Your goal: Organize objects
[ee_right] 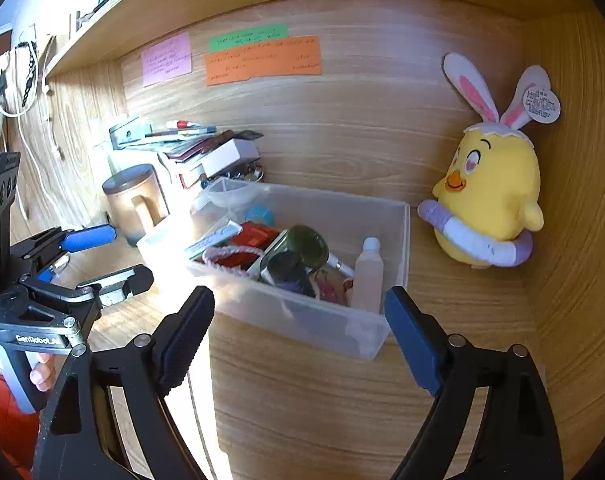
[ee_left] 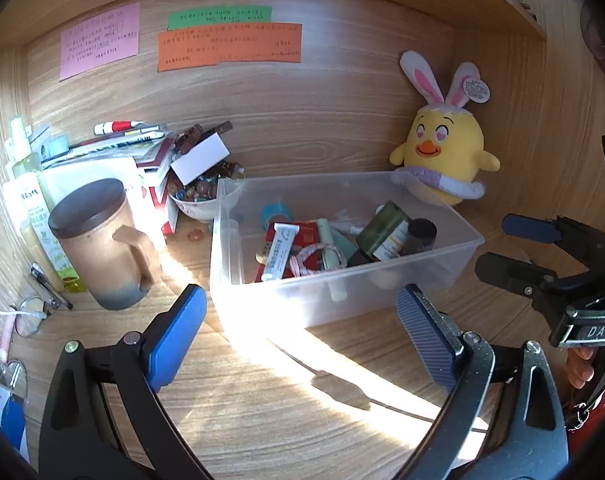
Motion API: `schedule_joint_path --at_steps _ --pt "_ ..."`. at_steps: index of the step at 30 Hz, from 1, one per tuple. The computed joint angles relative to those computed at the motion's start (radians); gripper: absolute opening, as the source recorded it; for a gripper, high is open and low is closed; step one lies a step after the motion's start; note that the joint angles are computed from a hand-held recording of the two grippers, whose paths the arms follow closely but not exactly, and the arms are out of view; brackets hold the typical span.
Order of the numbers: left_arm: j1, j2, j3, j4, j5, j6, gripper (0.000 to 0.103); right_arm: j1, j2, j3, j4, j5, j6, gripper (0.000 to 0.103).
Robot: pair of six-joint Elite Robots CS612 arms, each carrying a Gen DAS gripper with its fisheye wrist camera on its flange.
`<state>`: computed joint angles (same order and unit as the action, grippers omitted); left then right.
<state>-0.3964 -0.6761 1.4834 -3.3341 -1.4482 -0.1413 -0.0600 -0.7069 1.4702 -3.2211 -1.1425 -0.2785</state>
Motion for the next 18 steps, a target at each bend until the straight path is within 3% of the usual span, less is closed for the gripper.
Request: schedule_joint_path --at_steps 18 --pt "-0.005 -0.007 0.028 -0.008 -0.015 -0.023 0.097 0.001 -0.003 0.016 0.000 -0.003 0.010 0.085"
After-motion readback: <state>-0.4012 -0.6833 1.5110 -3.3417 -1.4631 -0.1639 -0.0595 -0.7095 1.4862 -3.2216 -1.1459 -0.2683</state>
